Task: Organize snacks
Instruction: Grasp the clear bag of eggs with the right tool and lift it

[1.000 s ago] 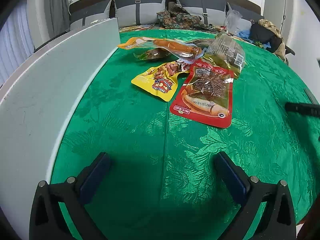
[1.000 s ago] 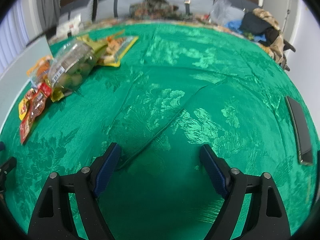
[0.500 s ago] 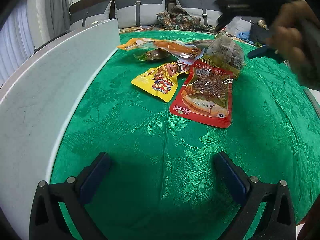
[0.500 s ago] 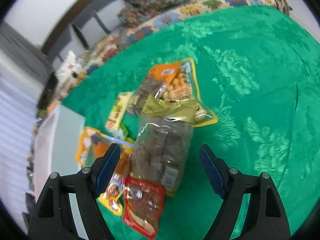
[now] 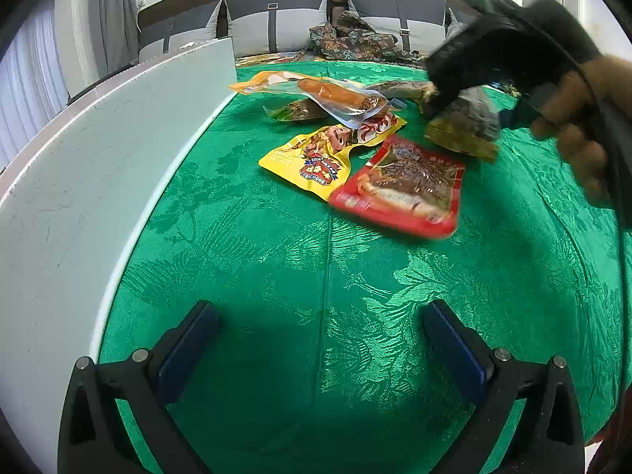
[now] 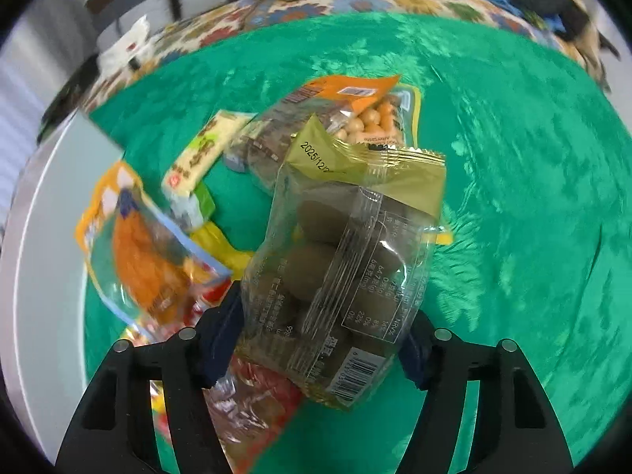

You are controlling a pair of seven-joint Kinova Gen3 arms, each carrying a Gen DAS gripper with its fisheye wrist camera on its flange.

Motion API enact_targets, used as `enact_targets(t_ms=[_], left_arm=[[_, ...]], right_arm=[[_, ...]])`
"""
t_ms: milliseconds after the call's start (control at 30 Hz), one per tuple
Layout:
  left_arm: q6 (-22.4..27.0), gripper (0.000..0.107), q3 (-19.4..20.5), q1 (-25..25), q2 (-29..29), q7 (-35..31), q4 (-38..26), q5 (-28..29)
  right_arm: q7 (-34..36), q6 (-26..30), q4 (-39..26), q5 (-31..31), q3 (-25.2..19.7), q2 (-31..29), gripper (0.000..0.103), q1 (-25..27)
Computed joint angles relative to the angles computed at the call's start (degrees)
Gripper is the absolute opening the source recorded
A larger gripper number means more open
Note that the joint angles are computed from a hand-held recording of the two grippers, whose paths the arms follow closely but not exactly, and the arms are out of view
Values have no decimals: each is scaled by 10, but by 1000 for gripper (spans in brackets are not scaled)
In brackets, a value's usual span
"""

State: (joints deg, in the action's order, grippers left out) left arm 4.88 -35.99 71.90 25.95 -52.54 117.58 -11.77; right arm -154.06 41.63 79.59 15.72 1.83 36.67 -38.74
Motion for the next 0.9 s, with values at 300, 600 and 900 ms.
enact_targets(t_ms=[300, 600, 900], left_arm=[[-2, 103, -1, 1, 1, -3, 1, 3], [-2, 103, 0, -2, 2, -7, -2, 7], [-6, 103, 2, -8, 3, -15, -3, 11]], right_arm=[[164, -21, 107, 2, -110, -70, 68, 101], [263, -160, 310, -83, 100, -166, 74, -93], [53, -221, 371, 30, 308, -123, 83, -332]])
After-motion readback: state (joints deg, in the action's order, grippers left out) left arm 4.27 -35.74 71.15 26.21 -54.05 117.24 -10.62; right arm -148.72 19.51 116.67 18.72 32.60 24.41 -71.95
